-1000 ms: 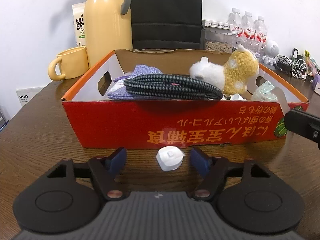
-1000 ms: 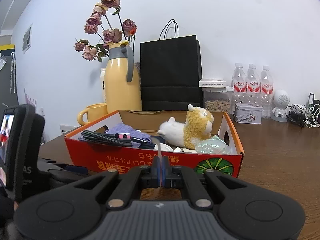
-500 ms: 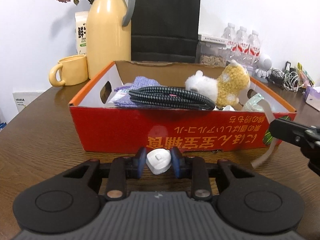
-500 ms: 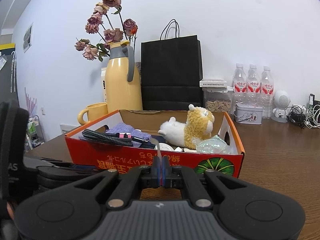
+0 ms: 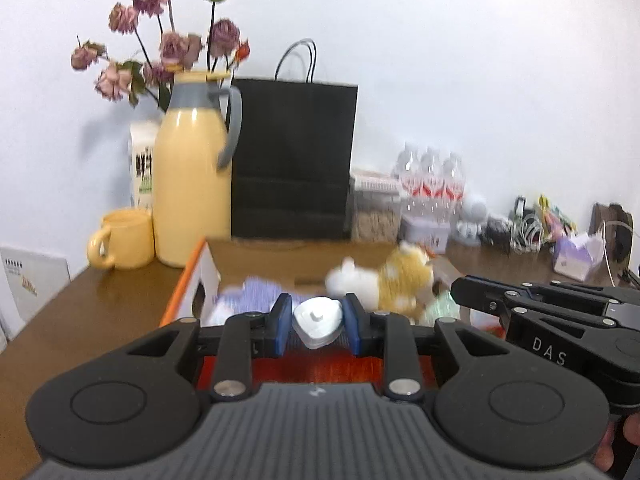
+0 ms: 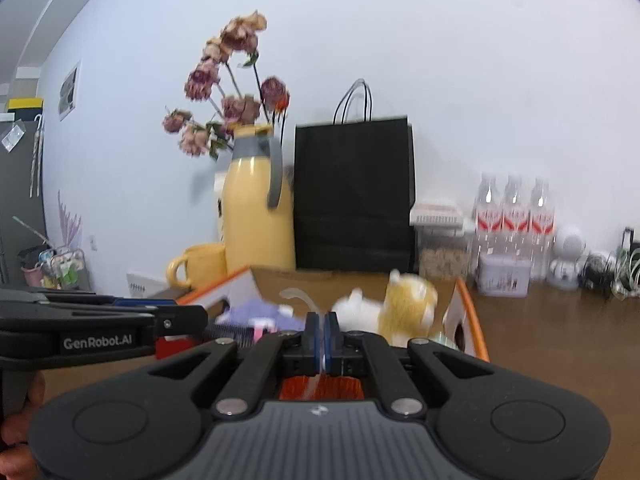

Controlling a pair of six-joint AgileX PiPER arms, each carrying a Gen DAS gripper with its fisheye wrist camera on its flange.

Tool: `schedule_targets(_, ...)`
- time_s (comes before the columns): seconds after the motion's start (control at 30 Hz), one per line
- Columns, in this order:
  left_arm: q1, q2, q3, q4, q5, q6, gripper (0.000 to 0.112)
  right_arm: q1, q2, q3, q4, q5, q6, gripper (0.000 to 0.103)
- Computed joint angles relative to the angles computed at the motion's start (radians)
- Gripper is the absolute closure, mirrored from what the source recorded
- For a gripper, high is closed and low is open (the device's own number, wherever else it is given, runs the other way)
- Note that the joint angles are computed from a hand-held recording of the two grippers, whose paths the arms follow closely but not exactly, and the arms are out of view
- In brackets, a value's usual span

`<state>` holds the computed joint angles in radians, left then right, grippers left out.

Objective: Organize objects
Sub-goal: 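Carry the cap and plastic strip into the box and open both grippers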

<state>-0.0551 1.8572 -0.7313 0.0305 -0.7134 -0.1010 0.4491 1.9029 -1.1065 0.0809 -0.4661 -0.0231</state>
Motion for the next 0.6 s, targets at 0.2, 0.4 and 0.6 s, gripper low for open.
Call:
schedule_targets(0.2,0.018,0.055,-0.164,0.02,0.07,-0.026,0.084,-0.004,0.062,-0.18,0.094,0.073,-0.09,0.102)
schedule_targets(0.4,0.048,0.172,-0.343,0.048,0.149,-0.066,0.084,-0.02,0.2,-0.378,0.186,0.154,-0.151,0.102)
schedule_targets(0.6,0.088,0.26,-0.446,0.134,0.215,-0.153,0.084,-0.055,0.289,-0.482,0.156,0.258,-0.102,0.102)
